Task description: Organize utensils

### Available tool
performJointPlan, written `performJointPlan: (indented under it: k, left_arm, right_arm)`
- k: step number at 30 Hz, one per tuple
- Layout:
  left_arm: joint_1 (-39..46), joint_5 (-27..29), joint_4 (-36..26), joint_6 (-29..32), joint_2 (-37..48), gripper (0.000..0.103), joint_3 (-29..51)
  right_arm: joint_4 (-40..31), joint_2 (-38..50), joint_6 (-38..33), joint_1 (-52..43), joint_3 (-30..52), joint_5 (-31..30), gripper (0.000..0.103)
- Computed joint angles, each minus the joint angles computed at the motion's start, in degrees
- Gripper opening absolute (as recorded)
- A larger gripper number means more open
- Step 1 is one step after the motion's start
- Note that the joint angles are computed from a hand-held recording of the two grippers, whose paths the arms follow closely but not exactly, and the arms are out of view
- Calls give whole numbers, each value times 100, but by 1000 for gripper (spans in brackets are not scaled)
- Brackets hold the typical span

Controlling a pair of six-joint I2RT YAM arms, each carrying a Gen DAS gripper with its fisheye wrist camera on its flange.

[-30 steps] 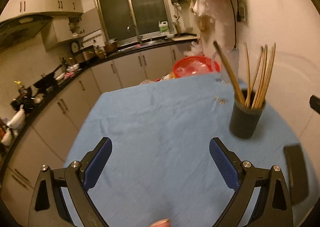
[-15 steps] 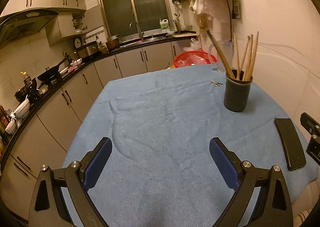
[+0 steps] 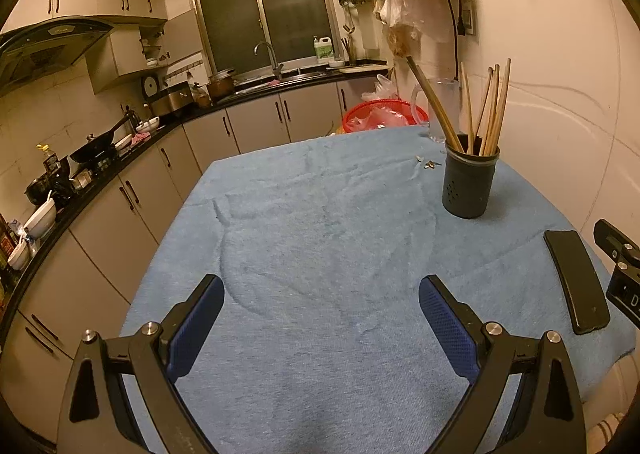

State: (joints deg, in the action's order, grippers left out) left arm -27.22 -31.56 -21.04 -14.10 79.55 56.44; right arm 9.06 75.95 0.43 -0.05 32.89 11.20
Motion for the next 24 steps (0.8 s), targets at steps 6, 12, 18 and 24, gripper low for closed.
performJointPlan:
  k: [6,12,18,24]
  left_arm:
    - [60,116,2,11,173,98,38]
    - [143,208,-5,14,246,98,37]
    - [219,281,39,37,278,98,12]
    - [251,317,57,9,287,98,-25]
  right_arm:
    - [28,268,21,21,100,-6,84]
    - [62,477,-3,126,146,81,84]
    - [81,555,0,205,156,157,84]
    - [62,590,8,305,151,235,84]
